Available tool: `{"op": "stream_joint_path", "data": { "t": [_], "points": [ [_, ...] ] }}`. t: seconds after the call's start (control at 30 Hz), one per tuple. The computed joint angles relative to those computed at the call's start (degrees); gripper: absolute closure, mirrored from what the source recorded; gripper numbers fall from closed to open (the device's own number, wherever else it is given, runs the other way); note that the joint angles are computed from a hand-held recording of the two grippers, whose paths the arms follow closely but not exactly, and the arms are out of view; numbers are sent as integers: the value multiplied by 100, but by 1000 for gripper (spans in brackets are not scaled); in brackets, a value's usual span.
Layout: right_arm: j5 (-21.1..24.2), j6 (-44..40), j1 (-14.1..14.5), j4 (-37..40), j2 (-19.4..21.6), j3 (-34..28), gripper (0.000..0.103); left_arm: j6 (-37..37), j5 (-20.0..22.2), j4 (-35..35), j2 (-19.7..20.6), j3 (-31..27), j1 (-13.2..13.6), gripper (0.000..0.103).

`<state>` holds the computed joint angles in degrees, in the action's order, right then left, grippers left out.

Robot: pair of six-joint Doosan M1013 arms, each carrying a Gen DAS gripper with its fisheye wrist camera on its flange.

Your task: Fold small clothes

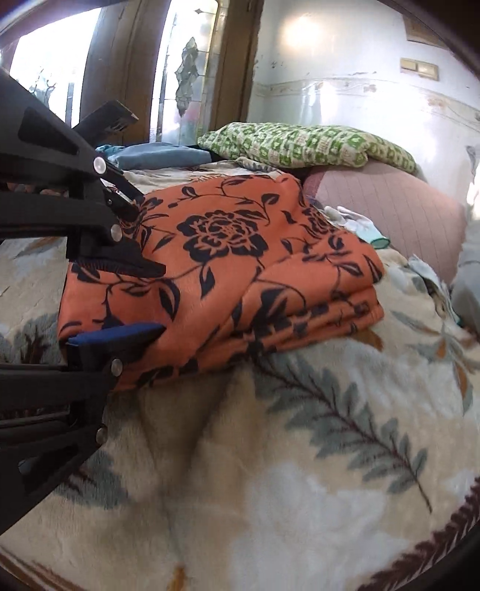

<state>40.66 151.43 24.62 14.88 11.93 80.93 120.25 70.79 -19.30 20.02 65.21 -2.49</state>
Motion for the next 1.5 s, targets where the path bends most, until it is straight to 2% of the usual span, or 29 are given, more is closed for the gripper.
{"op": "stream_joint_path", "data": {
  "t": [0.17, 0.3, 0.47, 0.5, 0.57, 0.67, 0.77, 0.87, 0.93, 1.07, 1.17, 1.23, 1.33, 1.4, 1.5],
  "points": [
    [137, 397, 204, -973, -152, -128, 74, -43, 62, 96, -59, 8, -6, 16],
    [-62, 180, 380, -1000, -238, -132, 72, 11, 90, 106, -96, 36, 3, 16],
    [165, -355, 534, -991, -86, -390, 72, -8, 182, 37, -88, 76, 41, 16],
    [378, -373, 515, -906, -22, -458, 72, 20, 197, 10, -82, 72, 52, 16],
    [1143, 104, 542, -1295, 140, -644, 73, 79, 231, -33, -70, 69, 66, 16],
    [1213, 273, 488, -1292, 186, -644, 75, 93, 203, -5, -74, 110, 47, 16],
    [1757, 309, 553, -1880, 431, -1014, 78, 153, 261, 49, -84, 128, 8, 16],
    [2011, 472, 551, -2251, 595, -1206, 82, 223, 306, 46, -130, 213, -13, 16],
    [2073, 428, 503, -2262, 665, -1284, 82, 307, 228, 94, -172, 268, -37, 16],
    [1996, 485, 452, -2124, 646, -1281, 82, -151, 955, -485, 115, -237, 172, 18],
    [1884, 492, 533, -2362, 585, -1401, 79, -250, 916, -841, 144, -393, 290, 18],
    [1826, 259, 605, -2535, 625, -1611, 79, -160, 760, -798, 105, -404, 273, 18],
    [1995, -625, 532, -1888, 1053, -2334, 78, -88, 780, -550, 101, -376, 191, 18],
    [2379, -1124, 489, -1644, 1443, -2949, 78, -111, 942, -390, 137, -337, 141, 18],
    [3241, -1672, 398, -1254, 2241, -4203, 78, -124, 1007, -354, 180, -266, 135, 18]
  ]
}}
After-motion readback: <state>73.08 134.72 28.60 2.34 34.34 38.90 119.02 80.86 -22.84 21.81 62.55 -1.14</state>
